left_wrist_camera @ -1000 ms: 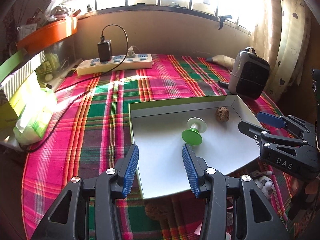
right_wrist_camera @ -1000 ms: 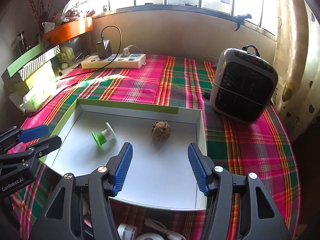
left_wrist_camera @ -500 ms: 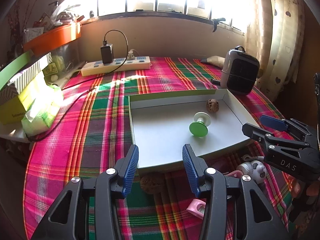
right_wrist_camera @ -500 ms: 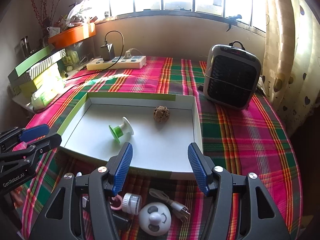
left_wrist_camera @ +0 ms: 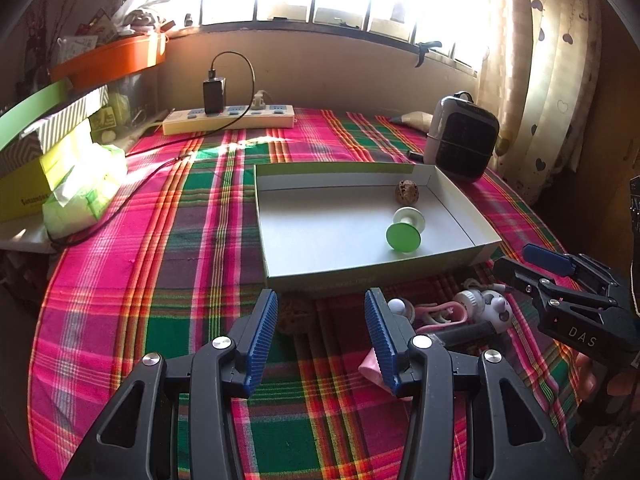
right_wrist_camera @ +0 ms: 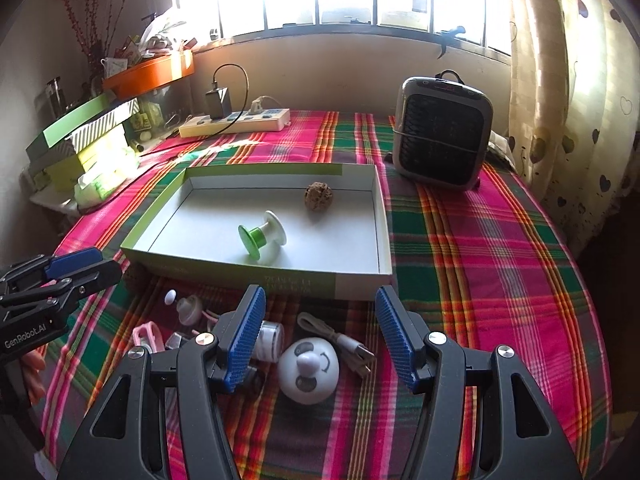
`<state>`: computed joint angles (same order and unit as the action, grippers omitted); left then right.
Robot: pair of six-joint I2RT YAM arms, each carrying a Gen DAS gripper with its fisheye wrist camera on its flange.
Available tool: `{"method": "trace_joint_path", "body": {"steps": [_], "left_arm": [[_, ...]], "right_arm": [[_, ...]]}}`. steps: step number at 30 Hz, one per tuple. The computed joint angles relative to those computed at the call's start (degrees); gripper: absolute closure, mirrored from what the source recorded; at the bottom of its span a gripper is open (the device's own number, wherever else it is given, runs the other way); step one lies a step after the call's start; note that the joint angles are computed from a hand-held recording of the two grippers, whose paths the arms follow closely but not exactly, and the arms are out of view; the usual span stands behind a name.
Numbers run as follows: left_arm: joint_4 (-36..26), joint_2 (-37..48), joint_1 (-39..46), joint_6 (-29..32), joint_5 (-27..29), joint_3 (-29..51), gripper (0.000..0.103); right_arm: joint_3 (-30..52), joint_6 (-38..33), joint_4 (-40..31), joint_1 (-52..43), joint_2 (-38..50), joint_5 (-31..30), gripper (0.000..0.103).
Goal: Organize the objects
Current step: 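Withdraw both grippers from the lid back toward the remaining items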
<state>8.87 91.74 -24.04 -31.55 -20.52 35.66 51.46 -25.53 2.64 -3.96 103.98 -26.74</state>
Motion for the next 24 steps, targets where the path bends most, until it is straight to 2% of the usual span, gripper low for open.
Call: {"method": "trace_joint_path", "body": {"steps": [12,24], "left_arm": [[2.6,-0.1,-4.3,-4.2,2.1,-3.1,0.057],[1.0,4.8,-8.5,-6.2,1.4,0.7,0.057]], "right_arm": [[-4.3,-2.6,1.4,-4.3,-1.3,-2.3,0.044],[-6.5,-4.1,1.7,-6.0,-2.0,-4.1,0.044]]}}
